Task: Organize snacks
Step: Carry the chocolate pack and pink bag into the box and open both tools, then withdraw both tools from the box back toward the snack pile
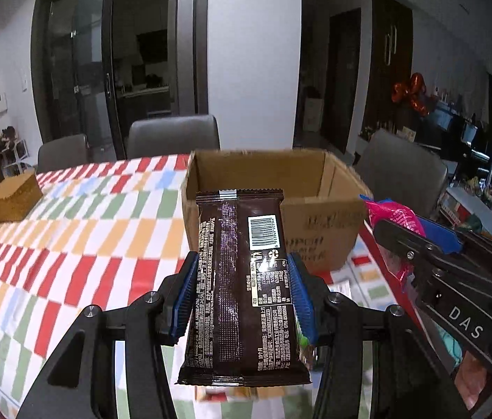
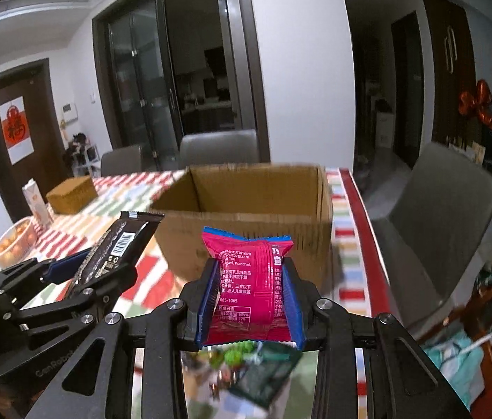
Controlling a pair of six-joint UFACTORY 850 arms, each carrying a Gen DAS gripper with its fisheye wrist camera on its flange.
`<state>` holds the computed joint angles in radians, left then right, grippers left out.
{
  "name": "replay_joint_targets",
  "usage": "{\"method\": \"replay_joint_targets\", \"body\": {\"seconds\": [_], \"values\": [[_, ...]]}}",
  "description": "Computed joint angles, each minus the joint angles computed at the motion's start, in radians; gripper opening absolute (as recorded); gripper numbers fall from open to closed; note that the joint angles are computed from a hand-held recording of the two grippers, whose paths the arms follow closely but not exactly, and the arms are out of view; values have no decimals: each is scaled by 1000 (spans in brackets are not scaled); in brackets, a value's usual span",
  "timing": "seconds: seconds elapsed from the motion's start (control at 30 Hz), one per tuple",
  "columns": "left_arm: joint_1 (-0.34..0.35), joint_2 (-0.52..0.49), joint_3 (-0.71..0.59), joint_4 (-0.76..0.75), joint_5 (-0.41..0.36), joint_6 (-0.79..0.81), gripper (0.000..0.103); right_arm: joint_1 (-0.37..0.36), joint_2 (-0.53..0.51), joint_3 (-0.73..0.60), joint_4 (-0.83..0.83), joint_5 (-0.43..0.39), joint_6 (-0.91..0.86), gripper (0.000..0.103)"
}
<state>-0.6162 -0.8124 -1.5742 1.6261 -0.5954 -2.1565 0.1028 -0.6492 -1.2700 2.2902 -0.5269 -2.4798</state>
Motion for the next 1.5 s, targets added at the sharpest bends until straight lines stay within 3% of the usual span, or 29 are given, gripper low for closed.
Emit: {"method": "replay_joint_targets", "body": {"seconds": [0.43,0.57,0.77,1.13,1.23,1.27,1.33,1.5], "values": [[77,-93,-222,-116,46,229,49,28,-99,-227,-57,66,126,36],[101,-152,-328,-221,60,365,49,26,-157,-329,-166,88,280,36],[125,-228,-447,-329,76,507,49,25,-213,-408,-202,114,340,36],[173,-382,-703,-694,85,880,50,45,-330,-600,-456,190,601,36],[177,-391,-717,-700,80,878,53,50,-340,-613,-452,208,599,39],[174,-384,-703,-673,73,844,61,51,-341,-617,-460,216,612,43],[172,-366,-670,-629,73,785,69,50,-338,-611,-460,214,617,56],[163,-307,-575,-551,80,702,75,48,-304,-556,-334,217,478,57]]}}
